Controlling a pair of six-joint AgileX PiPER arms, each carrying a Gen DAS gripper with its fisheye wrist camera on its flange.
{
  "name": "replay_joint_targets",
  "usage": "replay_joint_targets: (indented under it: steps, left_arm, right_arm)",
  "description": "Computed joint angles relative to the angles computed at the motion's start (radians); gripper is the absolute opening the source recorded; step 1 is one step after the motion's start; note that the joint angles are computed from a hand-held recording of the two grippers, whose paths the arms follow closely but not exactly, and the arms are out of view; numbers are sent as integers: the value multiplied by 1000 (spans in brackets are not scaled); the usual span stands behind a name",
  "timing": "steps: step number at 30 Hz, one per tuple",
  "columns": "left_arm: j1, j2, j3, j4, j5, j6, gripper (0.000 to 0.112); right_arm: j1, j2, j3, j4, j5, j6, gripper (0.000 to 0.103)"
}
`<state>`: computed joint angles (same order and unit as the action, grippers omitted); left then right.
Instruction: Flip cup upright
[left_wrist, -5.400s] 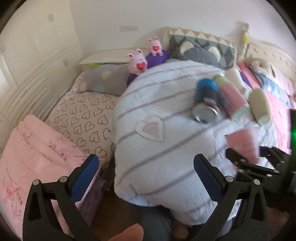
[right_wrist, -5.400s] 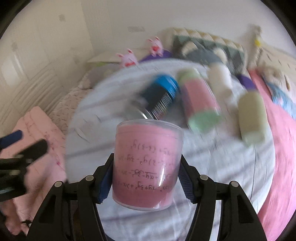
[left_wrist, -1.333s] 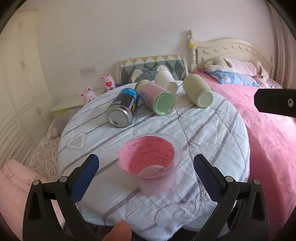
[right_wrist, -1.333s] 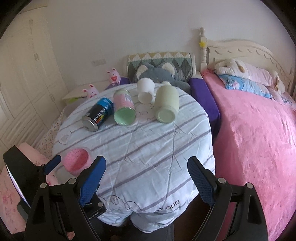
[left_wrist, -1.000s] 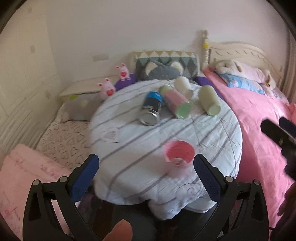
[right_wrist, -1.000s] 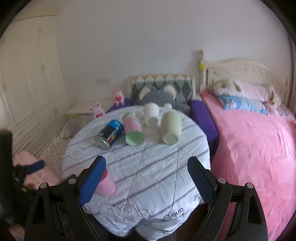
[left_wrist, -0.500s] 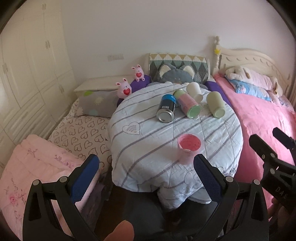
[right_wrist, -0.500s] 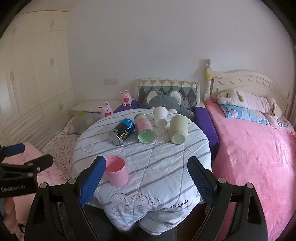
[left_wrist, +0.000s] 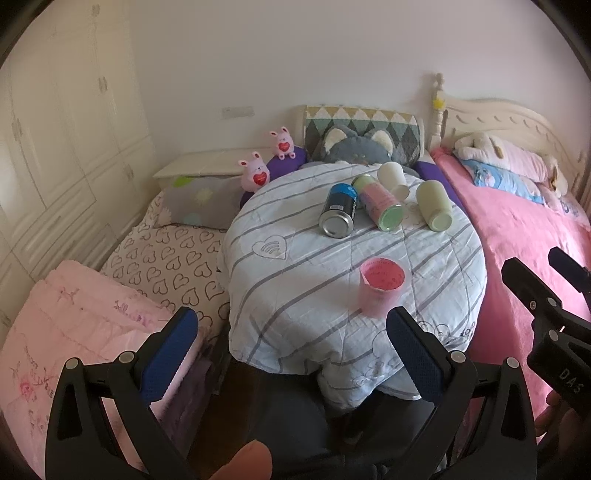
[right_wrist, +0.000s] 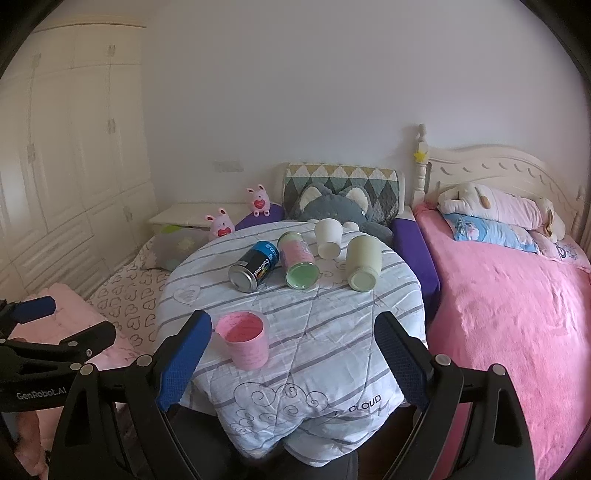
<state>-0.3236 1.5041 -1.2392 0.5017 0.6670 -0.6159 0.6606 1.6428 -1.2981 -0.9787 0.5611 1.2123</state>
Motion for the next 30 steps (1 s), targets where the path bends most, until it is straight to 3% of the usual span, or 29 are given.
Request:
replay_joint_targets:
  steps: [12, 16, 23, 26, 30]
  left_arm:
    - [-13, -48, 65, 31, -7, -32, 103]
    - [-58, -99, 121, 130, -18, -114, 103]
    - [-199, -272, 283, 317, -21, -334, 103]
    - [-302, -352, 353, 440, 38, -479, 103]
    - [-396, -405, 395, 555, 130, -593, 103]
  right_arm:
    - [16, 14, -11, 77, -3, -49, 91]
    - [50, -13, 23, 11, 54, 43, 91]
    - [205, -142, 193, -215, 211, 346, 91]
    - [297, -195, 248, -266, 325, 434, 91]
    - [356, -247, 300, -318, 370, 496, 91]
